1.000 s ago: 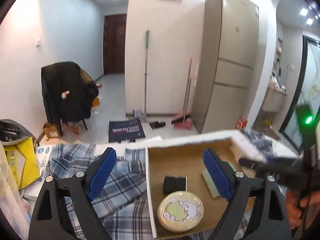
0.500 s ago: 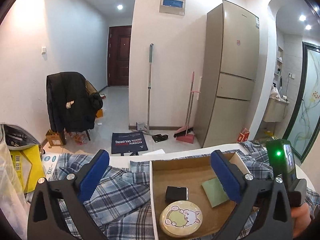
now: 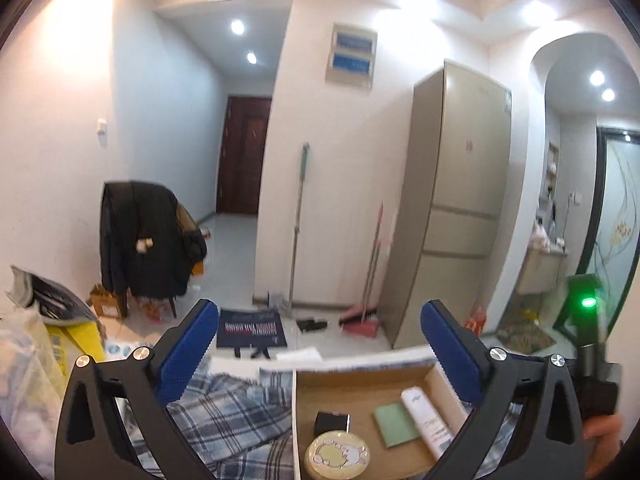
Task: Organize rigid objects
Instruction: 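Lower the white AUX remote into the box and open the right tool, then raise both tools up and away from the cardboard box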
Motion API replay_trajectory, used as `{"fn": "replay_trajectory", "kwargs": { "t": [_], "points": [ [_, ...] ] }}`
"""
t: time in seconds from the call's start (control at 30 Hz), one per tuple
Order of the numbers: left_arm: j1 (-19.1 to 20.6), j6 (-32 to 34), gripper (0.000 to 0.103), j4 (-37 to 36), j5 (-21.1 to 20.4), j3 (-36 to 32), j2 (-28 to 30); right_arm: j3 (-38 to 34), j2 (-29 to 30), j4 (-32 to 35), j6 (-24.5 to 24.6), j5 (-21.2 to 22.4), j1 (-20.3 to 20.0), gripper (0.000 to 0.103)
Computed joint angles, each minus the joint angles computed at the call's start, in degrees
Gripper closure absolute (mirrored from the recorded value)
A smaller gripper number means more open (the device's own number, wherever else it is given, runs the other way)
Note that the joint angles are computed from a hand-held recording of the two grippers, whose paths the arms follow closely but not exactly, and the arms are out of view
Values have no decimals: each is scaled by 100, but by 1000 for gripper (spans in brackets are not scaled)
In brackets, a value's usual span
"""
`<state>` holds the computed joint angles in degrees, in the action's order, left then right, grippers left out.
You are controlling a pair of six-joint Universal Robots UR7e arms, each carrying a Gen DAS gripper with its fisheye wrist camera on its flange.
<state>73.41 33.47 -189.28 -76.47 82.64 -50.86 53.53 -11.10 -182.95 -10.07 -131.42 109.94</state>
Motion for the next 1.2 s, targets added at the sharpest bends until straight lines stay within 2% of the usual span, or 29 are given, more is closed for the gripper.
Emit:
{"fn": "replay_trajectory", "kwargs": {
  "t": [0.07,0.17,0.3,0.4,0.63,0.67,0.77,0.83,0.97,1.17,1.2],
  "points": [
    [-122,172,1,-451,166,233,-136,373,-243,-519,-198,58,151,35],
    [-274,179,0,-1040,-1,731,-522,1019,-628,-1260,-508,136,388,31],
    [-393,-173,0,-971,-468,1264,-1103,1554,-895,-2019,-1214,-71,694,26],
    [-517,-41,0,-878,-561,1572,-1425,1864,-1031,-2465,-1493,-158,878,24],
    [-853,350,0,-1724,-589,2550,-2076,2550,-1273,-3239,-1654,-54,1108,20],
    [-886,372,0,-1804,-610,2711,-2191,2654,-1315,-3321,-1644,-18,1123,18],
    [-919,393,0,-1916,-673,3030,-2417,2923,-1378,-3642,-1595,72,1167,4],
    [-928,433,0,-2055,-734,3241,-2534,3046,-1376,-3850,-1628,98,1184,1],
    [-813,266,0,-2417,-1138,3539,-2667,3187,-1333,-4053,-1819,25,1232,1],
    [-729,42,0,-2513,-1388,3752,-2766,3503,-1395,-4163,-1663,91,1170,1],
    [-752,51,0,-2589,-1268,3783,-2745,3553,-1405,-4209,-1652,125,1147,1]
  ]
}}
